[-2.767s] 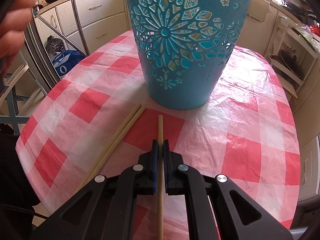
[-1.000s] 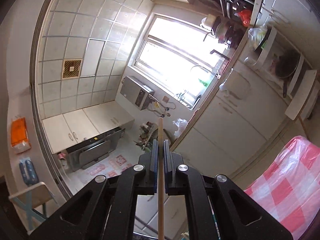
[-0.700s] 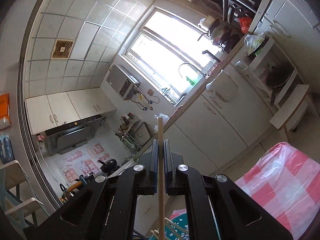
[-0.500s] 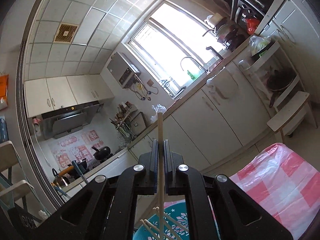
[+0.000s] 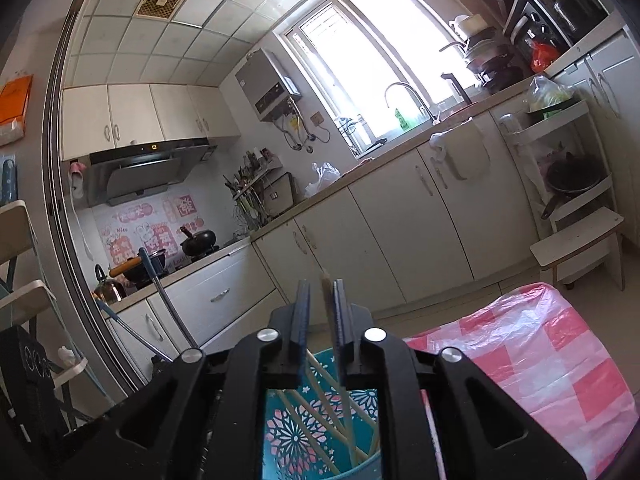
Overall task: Organize utensils
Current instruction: 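Open the right tool to drop its chopstick into the basket, then lower both tools to the loose chopsticks on the cloth beside the basket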
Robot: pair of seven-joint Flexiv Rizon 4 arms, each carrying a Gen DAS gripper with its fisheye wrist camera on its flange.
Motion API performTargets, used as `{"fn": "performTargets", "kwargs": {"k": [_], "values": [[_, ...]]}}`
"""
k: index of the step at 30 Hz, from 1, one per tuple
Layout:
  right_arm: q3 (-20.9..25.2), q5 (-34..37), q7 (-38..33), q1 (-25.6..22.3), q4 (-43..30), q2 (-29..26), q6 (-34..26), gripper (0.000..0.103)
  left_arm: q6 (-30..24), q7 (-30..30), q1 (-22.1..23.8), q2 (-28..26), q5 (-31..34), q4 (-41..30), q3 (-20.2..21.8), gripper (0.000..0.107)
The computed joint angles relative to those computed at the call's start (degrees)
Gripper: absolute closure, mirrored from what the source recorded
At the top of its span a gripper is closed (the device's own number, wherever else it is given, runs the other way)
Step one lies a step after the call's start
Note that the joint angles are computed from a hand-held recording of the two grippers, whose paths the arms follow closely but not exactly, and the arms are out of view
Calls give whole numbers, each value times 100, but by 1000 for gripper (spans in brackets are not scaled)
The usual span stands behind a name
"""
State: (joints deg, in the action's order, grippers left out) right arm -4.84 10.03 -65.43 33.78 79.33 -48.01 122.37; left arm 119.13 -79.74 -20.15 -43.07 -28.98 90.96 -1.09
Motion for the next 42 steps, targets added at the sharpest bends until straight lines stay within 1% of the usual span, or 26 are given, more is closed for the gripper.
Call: {"fn": "performTargets", "kwargs": {"k": [4,9,10,11,12,13,14,15,16,18,19,20,22,23,25,26,27,29,30,33,34,37,39,40,41,42], "values": [[-22,-28,-181,60,272,179,106,81,-16,21,-38,10,-26,24,32,31],[102,-4,-381,39,670,478,379,77,-91,105,-77,34,-33,50,78,30],[131,-5,-449,44,818,588,415,73,-140,130,-66,45,-22,61,85,29],[163,-12,-505,47,952,695,388,65,-206,152,-68,62,-35,76,105,28],[223,-51,-535,26,1096,799,356,60,-308,170,-65,85,-63,101,130,28],[327,-140,-530,-31,1257,895,344,56,-398,168,-63,109,-87,122,153,28],[454,-260,-501,-98,1456,1006,284,55,-513,161,-81,133,-146,145,205,28],[527,-339,-471,-128,1606,1094,163,53,-654,148,-132,155,-245,176,300,28],[586,-431,-430,-132,1792,1219,-141,49,-769,130,-173,167,-292,183,377,28],[613,-653,-357,-92,2024,1363,-762,48,-1003,75,-300,190,-386,214,589,28],[547,-778,-329,0,2086,1405,-1145,48,-1145,45,-393,206,-430,250,733,28],[303,-923,-321,252,2127,1457,-1821,48,-1251,2,-457,214,-424,273,840,28],[167,-1297,-211,425,2124,1436,-2704,50,-1454,-102,-619,220,-381,323,1087,28],[191,-1438,-110,450,2074,1379,-3127,58,-1589,-142,-699,221,-340,338,1212,28],[524,-1556,6,238,1924,1268,-3648,65,-1842,-208,-818,226,-212,367,1406,27],[494,-1643,134,276,1907,1229,-3796,68,-1965,-237,-864,231,-135,381,1488,27],[422,-1746,259,338,1922,1209,-3856,73,-2087,-269,-904,236,-58,389,1563,27],[346,-1917,478,395,1967,1186,-3937,74,-2361,-333,-948,249,98,404,1669,27],[350,-1998,547,391,1985,1174,-3955,75,-2500,-353,-920,268,176,415,1656,27],[238,-2310,765,453,2060,1146,-3958,75,-2841,-407,-774,309,396,421,1523,27],[163,-2410,865,505,2137,1154,-3868,75,-2917,-439,-731,320,463,430,1483,27],[241,-2583,1043,399,2234,1186,-3818,75,-3128,-523,-553,362,636,453,1292,27],[111,-2789,1213,467,2336,1224,-3794,76,-3250,-598,-481,371,773,436,1242,27],[107,-2891,1252,458,2369,1251,-3847,79,-3323,-622,-460,374,856,424,1214,27],[4,-3034,1319,515,2442,1279,-3814,83,-3394,-660,-463,369,947,395,1218,27],[-41,-3156,1356,523,2482,1294,-3805,85,-3469,-683,-465,359,1049,363,1220,27]]}}
